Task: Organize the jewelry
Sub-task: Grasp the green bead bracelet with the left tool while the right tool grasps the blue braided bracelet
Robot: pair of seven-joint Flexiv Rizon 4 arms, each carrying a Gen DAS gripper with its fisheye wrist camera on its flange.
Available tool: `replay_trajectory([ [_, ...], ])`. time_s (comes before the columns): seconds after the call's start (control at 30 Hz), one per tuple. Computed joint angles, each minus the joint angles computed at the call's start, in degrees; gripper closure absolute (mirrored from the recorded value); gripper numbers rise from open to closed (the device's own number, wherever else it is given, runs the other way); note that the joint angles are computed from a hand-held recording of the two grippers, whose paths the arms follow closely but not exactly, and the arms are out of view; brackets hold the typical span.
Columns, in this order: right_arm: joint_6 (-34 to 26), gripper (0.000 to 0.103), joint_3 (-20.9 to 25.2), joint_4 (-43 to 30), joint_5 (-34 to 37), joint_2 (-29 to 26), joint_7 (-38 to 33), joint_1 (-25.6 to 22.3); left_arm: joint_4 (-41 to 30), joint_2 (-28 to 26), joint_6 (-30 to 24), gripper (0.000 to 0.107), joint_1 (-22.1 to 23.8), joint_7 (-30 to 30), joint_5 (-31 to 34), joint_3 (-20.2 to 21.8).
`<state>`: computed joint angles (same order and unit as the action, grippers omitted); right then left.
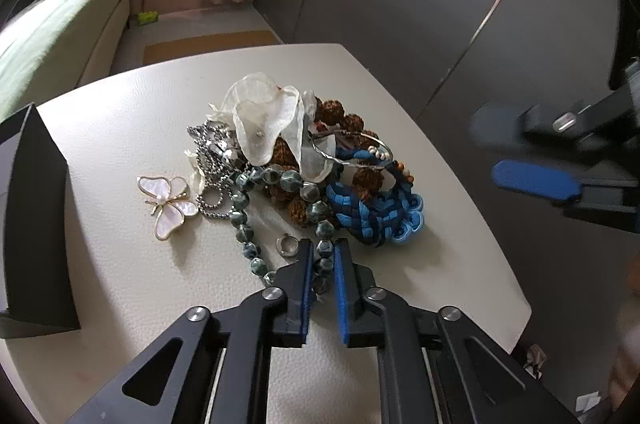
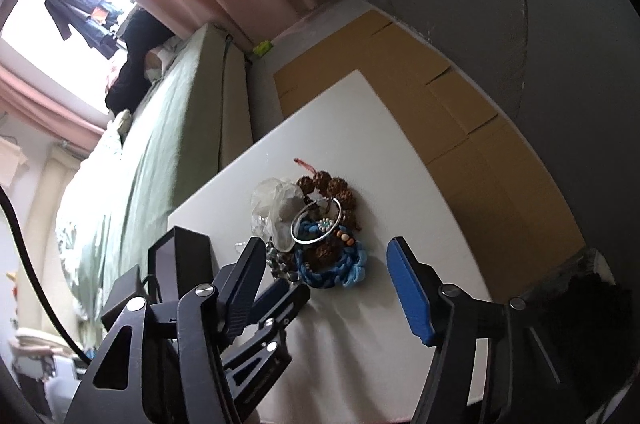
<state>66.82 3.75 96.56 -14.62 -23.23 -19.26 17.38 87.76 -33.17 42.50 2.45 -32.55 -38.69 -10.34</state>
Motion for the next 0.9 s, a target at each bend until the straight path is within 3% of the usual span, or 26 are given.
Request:
replay_trajectory([
  [0.33,-6.4,0.06,3.2,-5.0,7.2,-4.3,-5.6,-1.6,0.1,1.4,-1.0,0.097,2.1,0.4,-6.0,-0.6],
  [0.57,-8.3,0.06,1.8,-5.6,7.1,-5.3,-3.5,-0.3,0.1,1.6,1.1,0.097,2.4,-0.6,-6.8,0.4],
  [0.67,-6.3,0.085,2.8,-5.4,9.0,-5.8,-4.1,-1.2,0.1,1.8,1.2,0.097,3.0,-1.1,-7.3,0.3],
  [0.9,3.5,0.092,-1.2,0.3,3.8,-2.8,1.2,1.7,1.0,3.2,1.6,0.097,4.3,-0.1,-9.9,0.2],
])
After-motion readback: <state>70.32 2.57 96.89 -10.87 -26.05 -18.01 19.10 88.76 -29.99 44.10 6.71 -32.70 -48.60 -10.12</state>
